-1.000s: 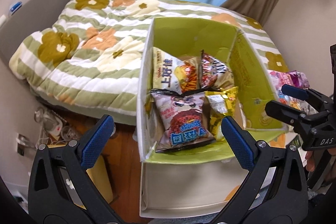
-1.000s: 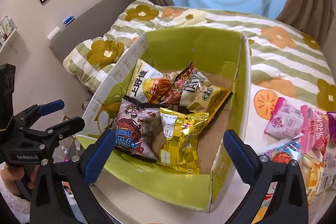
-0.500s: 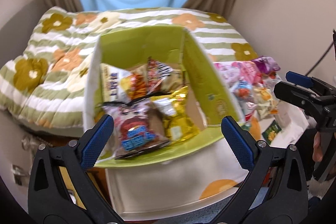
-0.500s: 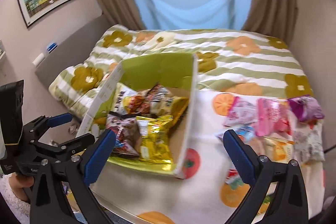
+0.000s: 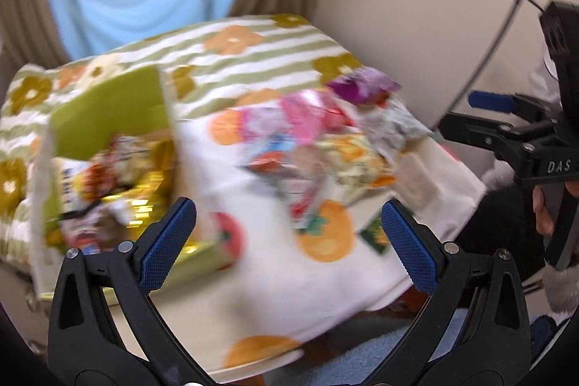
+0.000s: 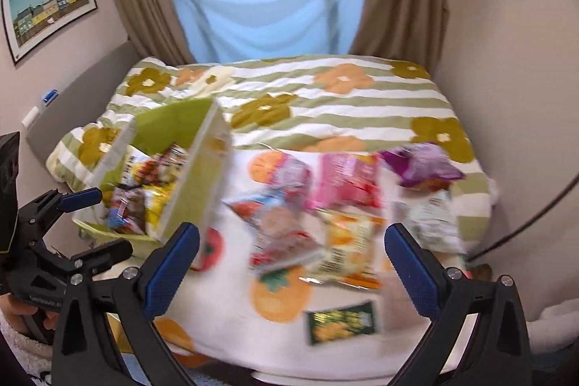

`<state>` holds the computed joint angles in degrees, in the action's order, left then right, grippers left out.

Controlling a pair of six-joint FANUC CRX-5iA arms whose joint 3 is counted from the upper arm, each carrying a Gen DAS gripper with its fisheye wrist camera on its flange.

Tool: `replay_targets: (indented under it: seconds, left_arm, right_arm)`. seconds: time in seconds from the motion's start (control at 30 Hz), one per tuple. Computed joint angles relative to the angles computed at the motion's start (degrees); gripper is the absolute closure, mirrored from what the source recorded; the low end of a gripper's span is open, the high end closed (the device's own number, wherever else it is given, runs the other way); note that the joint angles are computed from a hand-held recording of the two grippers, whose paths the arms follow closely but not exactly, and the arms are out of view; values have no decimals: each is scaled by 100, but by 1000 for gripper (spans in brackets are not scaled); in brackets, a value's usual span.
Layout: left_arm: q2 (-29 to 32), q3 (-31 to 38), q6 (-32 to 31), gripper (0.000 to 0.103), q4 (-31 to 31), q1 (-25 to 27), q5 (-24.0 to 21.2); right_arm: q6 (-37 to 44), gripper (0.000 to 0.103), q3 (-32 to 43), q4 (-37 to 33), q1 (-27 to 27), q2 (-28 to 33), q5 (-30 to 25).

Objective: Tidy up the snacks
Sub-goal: 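Move both tools back over the remaining snacks on the bed, then grasp the green cracker packet with the left tool and lift it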

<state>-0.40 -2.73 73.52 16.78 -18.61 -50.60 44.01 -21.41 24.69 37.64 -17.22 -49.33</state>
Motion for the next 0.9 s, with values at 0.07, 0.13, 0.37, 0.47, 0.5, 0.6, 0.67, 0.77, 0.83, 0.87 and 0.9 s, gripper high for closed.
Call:
replay_targets:
  seconds: [0.07,0.13,0.37,0.47,0.5,0.6,0.67,0.77,0.83,0.87,0.9]
  left_arm:
    - [261,198,78,1,-49,-328,-58]
    - [508,362,-27,1,-119,-677,-57]
    - [1294,905,-90,1,-578,-1396,-308]
    - [1576,1078,-94,1,-679,-1463,-539]
    - [1683,1147,-126,1,-707,-1476,-608]
    - [1938,1260,-388,2,-646,-1472,-734]
    - [2115,1336,-653,2,-558,-1476,-817]
    - [2323,1446,-1005,6,-530,-1511,-877]
    - [2459,1516,-1241,12,-495,-1519,-935]
    - [2517,1545,-1339,12,-469,-1511,-966]
    - [2580,1569,-1453,13,-433,-1501,-990]
  right_arm:
    - [294,1,-21,-202,-169,-98,-127]
    - [737,1,-49,-514,-460,-188,-235]
    - [1869,1,-150,-1374,-1312,-204,-328]
    - [2300,1,-177,-1709,-1573,-97,-288]
    - [2364,1,-211,-1734,-1612,-57,-267]
    - [2507,1,-339,-1806,-1692,75,-159]
    - [2507,1,-444,-1785,-1693,148,-70]
    - [2493,1,-565,-1815,-1686,269,45]
    - [2353,1,-647,-1741,-1653,363,120]
    - [2289,1,-666,-1717,-1647,422,135]
    - [2262,2,-677,-1710,-1659,464,166]
